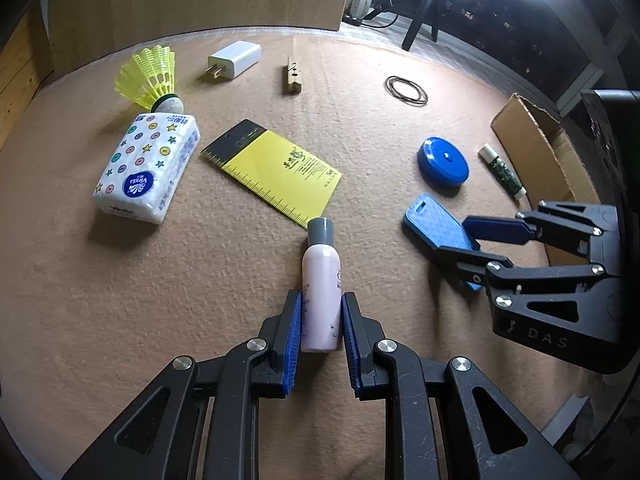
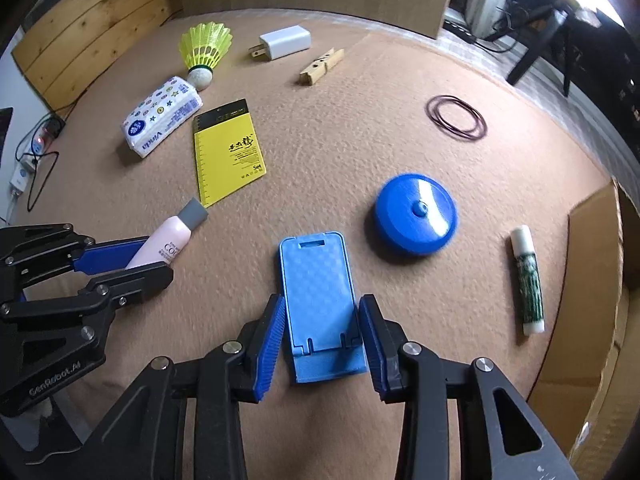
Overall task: Organize objects
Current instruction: 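Hold the pink lotion bottle in the left tool while the right tool grasps the blue phone stand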
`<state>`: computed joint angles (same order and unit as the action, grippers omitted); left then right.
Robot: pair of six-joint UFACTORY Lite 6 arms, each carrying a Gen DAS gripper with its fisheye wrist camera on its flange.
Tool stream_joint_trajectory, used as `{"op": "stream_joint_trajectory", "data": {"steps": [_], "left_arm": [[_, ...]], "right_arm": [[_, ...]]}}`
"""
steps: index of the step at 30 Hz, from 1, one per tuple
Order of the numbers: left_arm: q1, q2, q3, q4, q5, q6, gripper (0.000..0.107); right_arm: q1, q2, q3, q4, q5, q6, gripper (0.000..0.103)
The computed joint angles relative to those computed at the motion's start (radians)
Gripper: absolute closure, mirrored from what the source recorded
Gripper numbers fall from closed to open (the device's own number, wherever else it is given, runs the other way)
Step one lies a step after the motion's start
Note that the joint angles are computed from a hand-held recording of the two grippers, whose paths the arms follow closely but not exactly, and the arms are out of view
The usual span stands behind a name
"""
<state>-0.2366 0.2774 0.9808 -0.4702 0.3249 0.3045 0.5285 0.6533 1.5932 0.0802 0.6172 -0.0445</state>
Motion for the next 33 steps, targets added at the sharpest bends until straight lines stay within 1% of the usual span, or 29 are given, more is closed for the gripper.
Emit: {"op": "stream_joint_trajectory", "data": {"steps": [8, 9, 10, 12, 16, 18, 19, 20, 21, 22, 26, 33], "left_arm": [[-0.056, -0.005, 0.05, 0.022, 0.019, -0.049, 0.086], [-0.067, -0.004, 0.059, 0.028, 0.022, -0.058, 0.086], [-0.08, -0.005, 0.069, 0.039, 0.025, -0.075, 0.086], [-0.099, 0.0, 0.091, 0.045, 0.033, -0.088, 0.086], [-0.152, 0.042, 0.162, 0.09, 0.043, -0.146, 0.086], [-0.167, 0.06, 0.185, 0.098, 0.045, -0.162, 0.086], [-0.175, 0.065, 0.191, 0.105, 0.046, -0.17, 0.086], [-0.181, 0.068, 0.195, 0.11, 0.047, -0.177, 0.086], [-0.185, 0.07, 0.198, 0.12, 0.049, -0.188, 0.086], [-0.185, 0.07, 0.198, 0.123, 0.049, -0.19, 0.086], [-0.172, 0.055, 0.175, 0.116, 0.043, -0.181, 0.086], [-0.125, 0.004, 0.115, 0.066, 0.033, -0.121, 0.086]], "right_arm": [[-0.066, -0.204, -0.217, 0.077, -0.063, -0.047, 0.07], [-0.077, -0.234, -0.244, 0.086, -0.068, -0.054, 0.079], [-0.088, -0.259, -0.265, 0.103, -0.068, -0.069, 0.1], [-0.117, -0.314, -0.305, 0.13, -0.067, -0.094, 0.1], [-0.171, -0.346, -0.346, 0.214, -0.068, -0.19, 0.1], [-0.193, -0.347, -0.358, 0.266, -0.054, -0.242, 0.094], [-0.198, -0.336, -0.352, 0.292, -0.039, -0.272, 0.082], [-0.198, -0.324, -0.349, 0.312, -0.031, -0.297, 0.074], [-0.193, -0.318, -0.349, 0.309, -0.031, -0.299, 0.057], [-0.185, -0.308, -0.344, 0.297, -0.03, -0.29, 0.047], [-0.127, -0.221, -0.282, 0.158, -0.019, -0.176, 0.047], [-0.069, -0.119, -0.194, -0.003, 0.029, -0.076, 0.047]]}}
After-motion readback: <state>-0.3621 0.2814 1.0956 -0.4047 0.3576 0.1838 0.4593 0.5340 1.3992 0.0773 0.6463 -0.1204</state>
